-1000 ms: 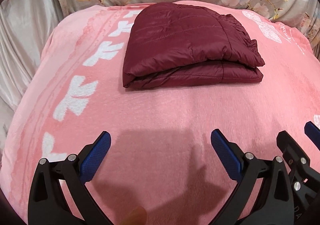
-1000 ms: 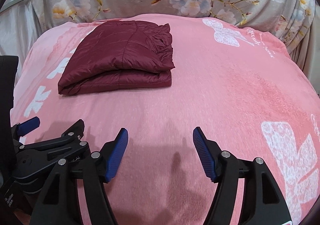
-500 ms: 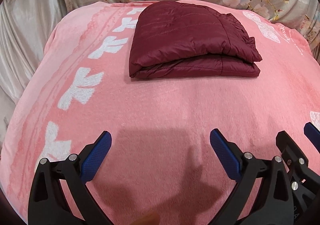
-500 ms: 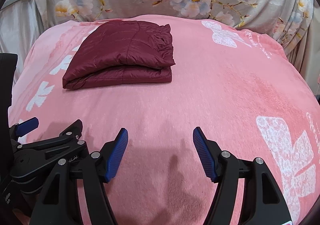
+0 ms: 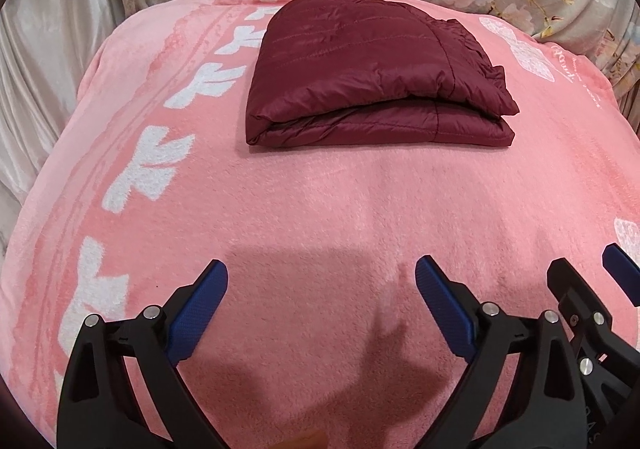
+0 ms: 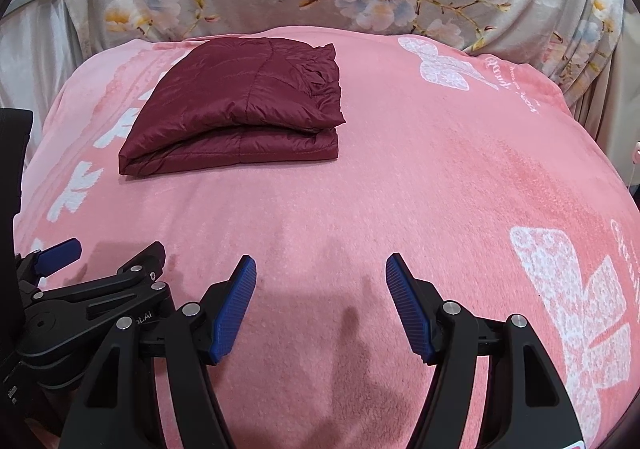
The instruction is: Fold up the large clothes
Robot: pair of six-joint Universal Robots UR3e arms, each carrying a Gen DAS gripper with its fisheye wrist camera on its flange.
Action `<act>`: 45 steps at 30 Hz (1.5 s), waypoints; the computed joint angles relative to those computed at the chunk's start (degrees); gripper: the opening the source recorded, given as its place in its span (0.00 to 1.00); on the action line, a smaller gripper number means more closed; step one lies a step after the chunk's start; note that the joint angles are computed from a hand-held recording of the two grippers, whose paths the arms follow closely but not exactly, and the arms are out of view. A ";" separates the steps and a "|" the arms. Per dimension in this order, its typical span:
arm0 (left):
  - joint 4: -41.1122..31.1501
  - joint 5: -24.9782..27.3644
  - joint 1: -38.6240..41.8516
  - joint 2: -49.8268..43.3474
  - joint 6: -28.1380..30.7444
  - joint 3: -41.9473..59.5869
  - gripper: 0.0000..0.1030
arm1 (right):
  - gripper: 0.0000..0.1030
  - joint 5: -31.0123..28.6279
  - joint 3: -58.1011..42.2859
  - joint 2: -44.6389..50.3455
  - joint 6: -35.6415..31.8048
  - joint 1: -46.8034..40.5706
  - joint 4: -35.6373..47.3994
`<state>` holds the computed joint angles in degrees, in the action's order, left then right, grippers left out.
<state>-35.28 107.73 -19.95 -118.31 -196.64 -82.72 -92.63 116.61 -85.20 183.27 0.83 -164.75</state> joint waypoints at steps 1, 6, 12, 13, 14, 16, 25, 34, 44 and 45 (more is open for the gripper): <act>-0.01 -0.16 -0.03 -0.10 -0.01 0.11 0.89 | 0.64 -0.15 0.01 0.10 0.15 0.04 -0.10; 0.28 -2.21 0.66 -0.06 0.41 0.01 0.88 | 0.64 -0.71 0.01 0.36 0.85 0.14 -0.32; -0.04 -3.19 0.96 -0.33 0.67 0.37 0.88 | 0.64 -1.05 -0.25 0.49 0.77 0.18 0.02; 0.14 -3.38 1.12 -0.21 0.87 0.13 0.88 | 0.64 -0.99 -0.21 0.47 0.71 0.13 0.01; 0.14 -3.56 1.21 -0.22 0.95 0.16 0.87 | 0.64 -0.97 -0.17 0.46 0.63 0.10 -0.09; 0.24 -3.76 1.27 -0.18 1.06 0.08 0.86 | 0.64 -1.02 -0.15 0.44 0.53 0.06 -0.10; 0.73 -3.43 1.20 -0.12 1.76 -0.05 0.85 | 0.64 -1.11 -0.05 0.52 0.40 0.01 -0.33; 1.28 -2.99 1.15 0.20 2.05 -0.78 0.85 | 0.64 -0.97 -0.04 0.46 0.38 -0.04 -0.23; 1.66 -3.12 0.96 0.44 2.64 -1.14 0.79 | 0.64 -1.50 -0.06 0.70 0.71 0.35 -0.30; 1.85 -2.86 0.82 0.46 2.56 -1.27 0.79 | 0.64 -1.43 -0.07 0.70 0.61 0.28 -0.32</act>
<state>-33.42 104.88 -19.13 -117.85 -194.08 -83.99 -94.06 116.55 -84.51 183.88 1.11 -165.07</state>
